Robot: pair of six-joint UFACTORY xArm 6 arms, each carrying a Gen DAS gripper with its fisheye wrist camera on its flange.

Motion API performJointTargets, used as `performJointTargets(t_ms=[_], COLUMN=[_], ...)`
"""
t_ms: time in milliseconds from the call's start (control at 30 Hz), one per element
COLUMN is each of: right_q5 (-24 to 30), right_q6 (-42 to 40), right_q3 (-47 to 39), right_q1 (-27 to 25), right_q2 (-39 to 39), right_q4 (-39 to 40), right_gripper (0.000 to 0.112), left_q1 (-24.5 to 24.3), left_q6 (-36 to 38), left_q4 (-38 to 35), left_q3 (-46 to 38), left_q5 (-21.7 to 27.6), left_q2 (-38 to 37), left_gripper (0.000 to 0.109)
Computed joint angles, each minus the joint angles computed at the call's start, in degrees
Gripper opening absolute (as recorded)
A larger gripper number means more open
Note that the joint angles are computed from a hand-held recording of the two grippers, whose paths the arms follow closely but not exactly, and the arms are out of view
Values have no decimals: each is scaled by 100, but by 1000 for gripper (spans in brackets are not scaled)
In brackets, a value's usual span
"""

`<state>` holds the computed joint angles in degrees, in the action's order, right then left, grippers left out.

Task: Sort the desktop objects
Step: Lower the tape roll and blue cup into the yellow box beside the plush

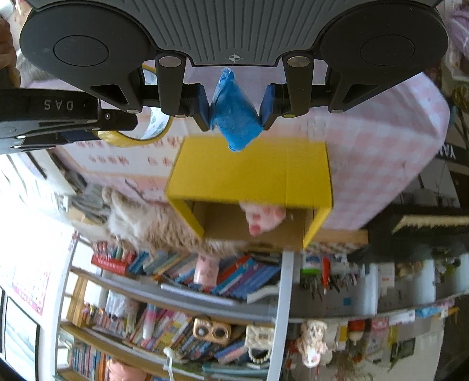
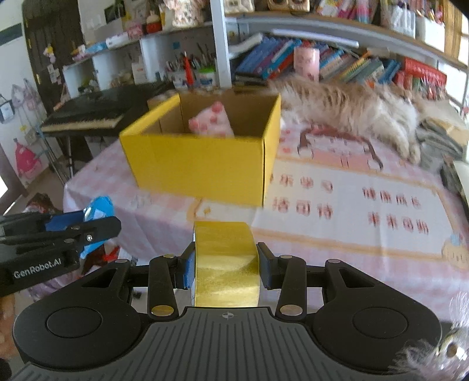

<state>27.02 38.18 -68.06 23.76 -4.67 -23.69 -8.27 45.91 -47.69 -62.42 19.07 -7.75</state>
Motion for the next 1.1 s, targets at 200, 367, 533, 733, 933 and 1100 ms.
performJointTargets(t_ms=[200, 367, 533, 733, 933, 1100], right_q5=[-427, -748, -665, 86, 908, 1689], right_q6=[-870, -1775, -2727, -3724, -4663, -5149], right_q3=[-1002, -2136, -3536, -5284, -6467, -7329], right_q1=[-310, -553, -722, -793, -800, -832], right_q2=[704, 1509, 2537, 3817, 4668, 5255], right_q4=[533, 1034, 1773, 2433, 3186, 3549], right_gripper=[38, 38, 38, 38, 38, 38], left_q1=[-142, -191, -116, 38, 16, -14], left_q6=[113, -612, -2157, -3970, -4743, -5100], left_q4=[-199, 467, 1995, 4031, 5132, 5725], left_q3=[-947, -1969, -2905, -3769, -4113, -4399], left_q5=[-476, -836, -994, -474, -13, 428], left_q2=[746, 1660, 2531, 3275, 3593, 3805], left_gripper=[35, 35, 35, 35, 35, 35])
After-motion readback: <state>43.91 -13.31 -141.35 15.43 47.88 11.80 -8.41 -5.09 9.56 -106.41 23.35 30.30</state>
